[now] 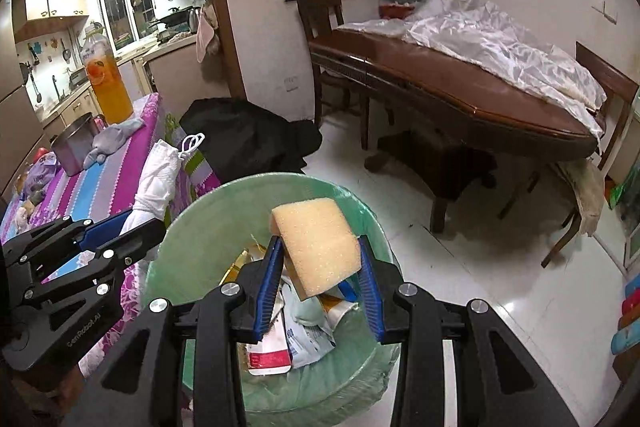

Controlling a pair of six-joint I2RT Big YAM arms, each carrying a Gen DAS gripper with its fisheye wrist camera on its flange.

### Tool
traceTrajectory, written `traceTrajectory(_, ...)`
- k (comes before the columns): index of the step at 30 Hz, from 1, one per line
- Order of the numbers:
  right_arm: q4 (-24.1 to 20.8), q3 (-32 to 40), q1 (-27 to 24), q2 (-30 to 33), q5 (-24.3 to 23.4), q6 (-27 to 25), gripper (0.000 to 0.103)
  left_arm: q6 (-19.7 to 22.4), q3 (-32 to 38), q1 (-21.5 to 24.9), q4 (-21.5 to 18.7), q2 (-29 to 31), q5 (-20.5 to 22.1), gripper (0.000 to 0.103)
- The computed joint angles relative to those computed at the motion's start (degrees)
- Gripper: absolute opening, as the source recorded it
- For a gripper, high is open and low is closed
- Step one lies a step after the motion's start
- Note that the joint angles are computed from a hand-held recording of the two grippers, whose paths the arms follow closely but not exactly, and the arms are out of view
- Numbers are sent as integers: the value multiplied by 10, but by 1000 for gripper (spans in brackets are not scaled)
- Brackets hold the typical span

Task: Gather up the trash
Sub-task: 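Carry the white bag and yellow sponge over the green bin with both tools, then open both tools to drop the bag and sponge into the bin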

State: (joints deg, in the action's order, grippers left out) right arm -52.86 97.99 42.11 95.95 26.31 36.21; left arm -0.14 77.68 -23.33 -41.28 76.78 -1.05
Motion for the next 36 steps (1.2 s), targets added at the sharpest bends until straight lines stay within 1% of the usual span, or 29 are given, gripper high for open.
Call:
traceTrajectory(8,10,-10,-5,4,-10,1,38,-1,5,-1,-2,13,5,21)
traceTrajectory(25,9,-7,-6,11,-14,1,38,-3,7,1,0,23,6,21)
traceTrajectory(29,12,-9,-6,11,-14,1,38,-5,9,2,-1,27,7,23)
traceTrajectory(31,18,-13,-8,10,-15,2,40,-4,11,3,-4,29,9,24)
traceTrajectory(32,21,-15,-8,9,-14,2,42,-3,11,3,-5,30,9,29)
traceTrajectory(33,24,-18,-8,8,-13,3,45,-3,12,3,-6,31,8,41)
traceTrajectory(34,27,-22,-9,6,-13,2,48,-4,10,3,-4,30,5,47)
traceTrajectory(35,29,-23,-9,6,-13,3,49,-5,7,2,0,28,1,57)
traceTrajectory(36,30,-25,-9,5,-12,3,51,-4,6,2,1,28,-1,63)
